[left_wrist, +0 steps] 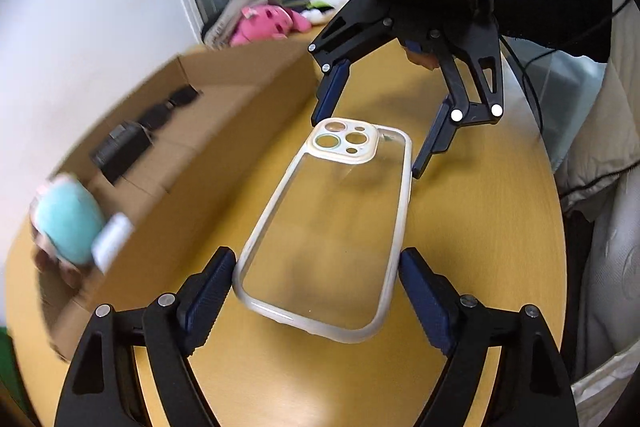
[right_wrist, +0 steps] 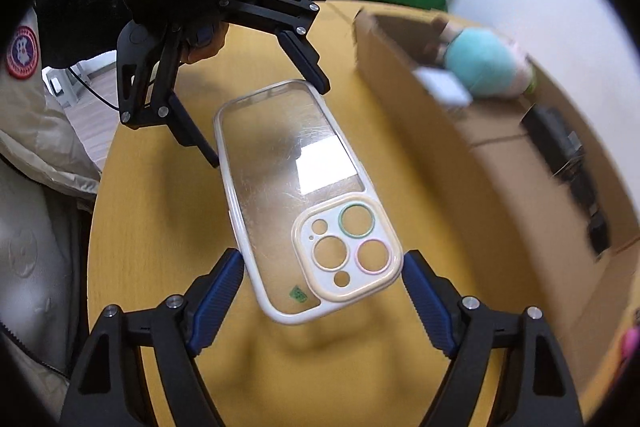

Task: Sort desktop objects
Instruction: 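Lift the clear bumper with the right gripper and carry it over the box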

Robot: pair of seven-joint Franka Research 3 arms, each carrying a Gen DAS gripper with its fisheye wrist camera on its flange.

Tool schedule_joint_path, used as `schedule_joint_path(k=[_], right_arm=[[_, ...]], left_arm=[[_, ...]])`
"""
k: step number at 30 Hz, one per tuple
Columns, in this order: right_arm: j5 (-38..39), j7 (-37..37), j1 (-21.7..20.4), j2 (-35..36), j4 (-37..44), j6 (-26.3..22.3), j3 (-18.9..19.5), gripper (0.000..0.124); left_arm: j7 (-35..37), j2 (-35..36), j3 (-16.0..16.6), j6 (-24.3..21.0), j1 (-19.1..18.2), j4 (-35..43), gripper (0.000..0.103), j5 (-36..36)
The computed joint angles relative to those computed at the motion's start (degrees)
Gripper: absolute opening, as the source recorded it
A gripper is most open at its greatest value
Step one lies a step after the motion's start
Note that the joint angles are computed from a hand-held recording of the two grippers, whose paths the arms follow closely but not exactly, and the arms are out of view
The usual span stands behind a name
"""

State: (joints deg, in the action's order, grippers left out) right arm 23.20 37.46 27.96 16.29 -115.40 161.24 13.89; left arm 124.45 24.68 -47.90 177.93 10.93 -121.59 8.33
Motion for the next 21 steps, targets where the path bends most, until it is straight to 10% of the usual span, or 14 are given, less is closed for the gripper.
schedule_joint_path(k=[9, 21], right_arm=[[-9.49, 1.60, -0.09, 1.95, 13.24, -6.22, -4.35, 0.080], [-17.39, 4.12, -1.14, 19.72, 43.61, -20.91, -8.19, 0.080]], left_arm=[[6.31, 0.25, 0.31, -2.22, 1.54, 9.81, 0.087, -2.13], [10.19, 13.35, 18.10, -18.10, -16.07, 40.00, 0.087, -2.33]])
